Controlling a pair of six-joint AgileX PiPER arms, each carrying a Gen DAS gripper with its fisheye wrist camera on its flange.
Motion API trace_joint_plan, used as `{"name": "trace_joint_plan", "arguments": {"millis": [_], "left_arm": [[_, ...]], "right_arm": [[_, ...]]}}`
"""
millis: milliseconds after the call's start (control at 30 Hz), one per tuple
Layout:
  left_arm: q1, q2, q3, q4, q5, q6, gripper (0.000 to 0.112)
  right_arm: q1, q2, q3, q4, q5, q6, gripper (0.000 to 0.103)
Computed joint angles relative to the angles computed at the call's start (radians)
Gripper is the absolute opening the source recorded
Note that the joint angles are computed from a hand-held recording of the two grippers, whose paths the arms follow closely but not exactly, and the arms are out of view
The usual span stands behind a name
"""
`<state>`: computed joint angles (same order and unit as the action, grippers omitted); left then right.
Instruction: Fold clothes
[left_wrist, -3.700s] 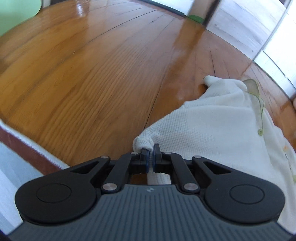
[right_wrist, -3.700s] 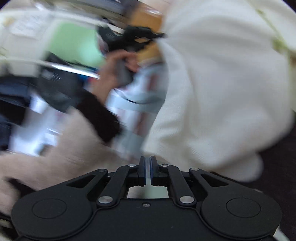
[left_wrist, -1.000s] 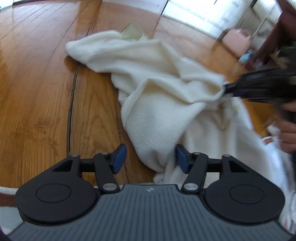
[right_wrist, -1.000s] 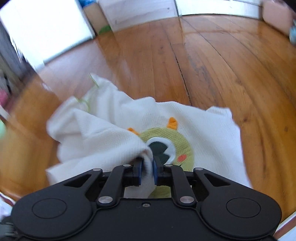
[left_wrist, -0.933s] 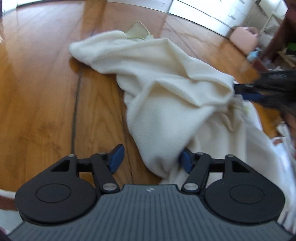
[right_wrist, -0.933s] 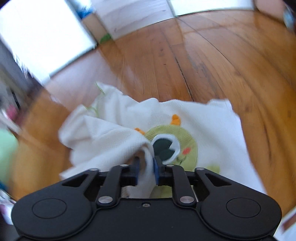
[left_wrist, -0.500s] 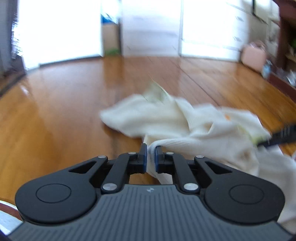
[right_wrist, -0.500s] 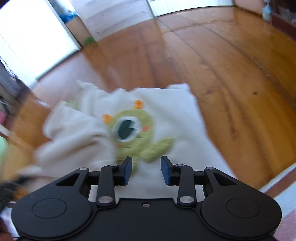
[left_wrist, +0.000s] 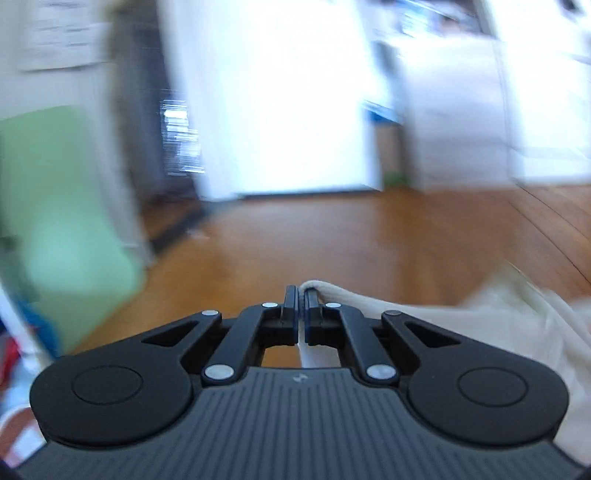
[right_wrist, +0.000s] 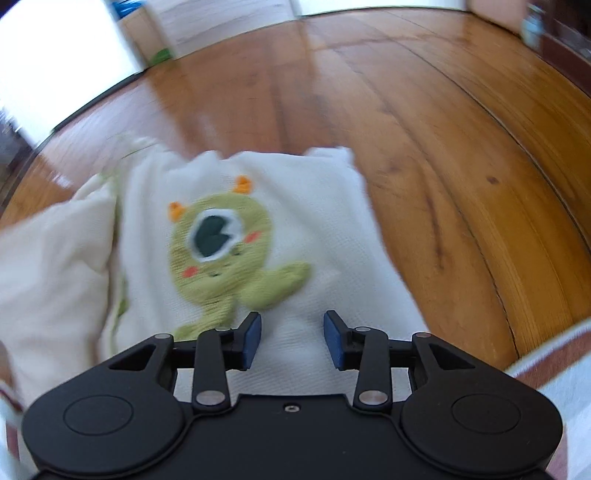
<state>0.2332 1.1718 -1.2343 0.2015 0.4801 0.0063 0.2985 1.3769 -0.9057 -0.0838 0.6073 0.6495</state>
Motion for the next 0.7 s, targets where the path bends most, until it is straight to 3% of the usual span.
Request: {"name": "trace_joint_plan", "arguments": {"millis": [100,200,300,400,433,500,700], "left_arm": [[0.081,0.049,-0.023,0.262,-0.009,-0.13,0.003],[0.137,0.169,-0.048,0.398,0.081,-0.253,0.008],[0.21,0.327,-0.15,0.243,0.257,-0.186,0.01],[0.256,0.33,-0.149,0.122,0.324,-0.194,0.014],[0.263,0.311,-0.139,0.075,0.338,-0.189,0.02],[0.267,0.231,-0.099,-0.081,0.374,-0.125,0.053],[0.28,0.028,0.091,-0.639,0.662,0.218,0.054]], "right_arm": [[0.015,0.002,-0.024,0.036,0.004,-0.06,0.043],[0.022,0.029,-0.038,0.039,-0.001,-0.064,0.043],[0.017,0.037,-0.033,0.048,-0.005,-0.074,0.043],[-0.015,0.02,-0.032,0.097,0.003,-0.142,0.043],[-0.029,0.014,-0.035,0.109,0.012,-0.16,0.043],[-0.059,0.0,-0.042,0.132,0.029,-0.19,0.043],[-0.183,-0.034,-0.045,0.241,0.06,-0.282,0.05]]}}
